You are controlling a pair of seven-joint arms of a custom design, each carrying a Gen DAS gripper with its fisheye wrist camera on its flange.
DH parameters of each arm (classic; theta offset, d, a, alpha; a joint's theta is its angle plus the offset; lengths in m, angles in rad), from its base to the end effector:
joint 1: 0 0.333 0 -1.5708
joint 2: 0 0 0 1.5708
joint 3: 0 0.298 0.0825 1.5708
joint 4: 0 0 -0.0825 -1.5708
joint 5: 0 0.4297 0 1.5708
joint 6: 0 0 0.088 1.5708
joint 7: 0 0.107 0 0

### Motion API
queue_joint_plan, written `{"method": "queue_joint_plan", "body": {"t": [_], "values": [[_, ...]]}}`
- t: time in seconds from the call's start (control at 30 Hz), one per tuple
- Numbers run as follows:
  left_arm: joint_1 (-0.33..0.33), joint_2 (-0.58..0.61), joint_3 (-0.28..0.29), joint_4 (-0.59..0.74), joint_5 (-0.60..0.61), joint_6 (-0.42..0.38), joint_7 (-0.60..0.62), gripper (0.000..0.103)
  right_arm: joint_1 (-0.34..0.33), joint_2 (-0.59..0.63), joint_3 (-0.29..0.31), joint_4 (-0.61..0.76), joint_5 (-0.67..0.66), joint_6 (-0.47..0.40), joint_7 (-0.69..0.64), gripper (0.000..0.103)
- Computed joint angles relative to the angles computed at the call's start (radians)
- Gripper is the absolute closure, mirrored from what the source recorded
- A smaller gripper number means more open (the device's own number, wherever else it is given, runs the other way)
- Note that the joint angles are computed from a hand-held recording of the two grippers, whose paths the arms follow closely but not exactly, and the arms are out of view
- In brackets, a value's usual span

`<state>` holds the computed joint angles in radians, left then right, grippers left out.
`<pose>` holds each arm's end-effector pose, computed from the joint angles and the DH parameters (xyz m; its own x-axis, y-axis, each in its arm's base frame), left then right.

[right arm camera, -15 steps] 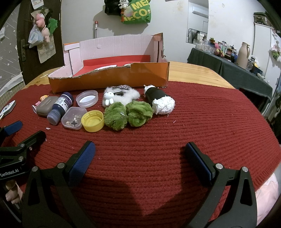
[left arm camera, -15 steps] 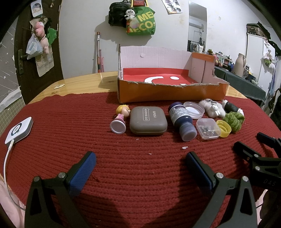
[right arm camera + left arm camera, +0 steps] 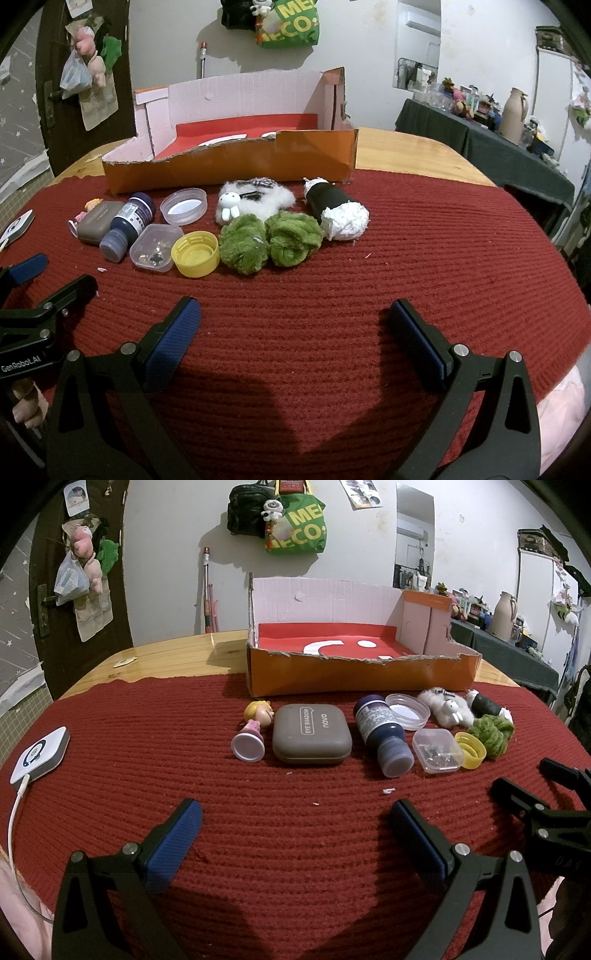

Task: Organize objects
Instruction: 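Move the left tool toward the doll figurine while the right tool approaches the black-and-white plush roll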

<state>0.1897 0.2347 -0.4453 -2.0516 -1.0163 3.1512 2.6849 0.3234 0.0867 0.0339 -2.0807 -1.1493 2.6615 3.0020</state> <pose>0.6383 -0.0787 0.3562 -0.2961 -0.9550 0.0195 -0.6090 0.1730 -0.7741 0.5798 0.2441 0.3832 -0.1766 -0.9823 0.0622 -0.6550 0.0702 -0.7523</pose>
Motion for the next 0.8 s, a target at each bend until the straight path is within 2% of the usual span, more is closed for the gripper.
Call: {"method": "queue_joint_plan", "body": {"t": [0.1, 0.2, 0.33, 0.37, 0.47, 0.57, 0.67, 0.8], "values": [[-0.03, -0.009, 0.046, -0.003, 0.068, -0.037, -0.068, 0.0, -0.013, -0.003, -0.003, 0.002, 0.049, 0.024, -0.061, 0.0], [-0.049, -0.014, 0.087, 0.01, 0.129, -0.094, -0.124, 0.0, -0.014, -0.012, -0.003, -0.012, 0.062, 0.044, -0.067, 0.0], [-0.089, -0.02, 0.14, 0.026, 0.206, -0.11, -0.197, 0.0, -0.018, -0.04, -0.001, -0.012, 0.016, 0.024, -0.055, 0.0], [-0.077, -0.029, 0.132, 0.019, 0.193, -0.122, -0.187, 0.0, -0.023, -0.047, -0.001, -0.011, 0.009, 0.024, -0.056, 0.0], [-0.084, -0.021, 0.167, 0.06, 0.231, -0.21, -0.246, 0.0, -0.039, -0.051, 0.001, 0.004, 0.009, 0.029, -0.073, 0.0], [-0.092, -0.001, 0.202, 0.109, 0.28, -0.274, -0.31, 0.0, -0.056, -0.039, -0.004, 0.031, 0.056, 0.034, -0.132, 0.0], [-0.099, 0.025, 0.222, 0.147, 0.337, -0.283, -0.36, 0.0, -0.074, -0.017, -0.015, 0.062, 0.13, 0.056, -0.214, 0.0], [-0.121, 0.066, 0.266, 0.198, 0.506, -0.296, -0.467, 0.0, -0.09, 0.008, -0.029, 0.088, 0.249, 0.096, -0.326, 0.0]]}}
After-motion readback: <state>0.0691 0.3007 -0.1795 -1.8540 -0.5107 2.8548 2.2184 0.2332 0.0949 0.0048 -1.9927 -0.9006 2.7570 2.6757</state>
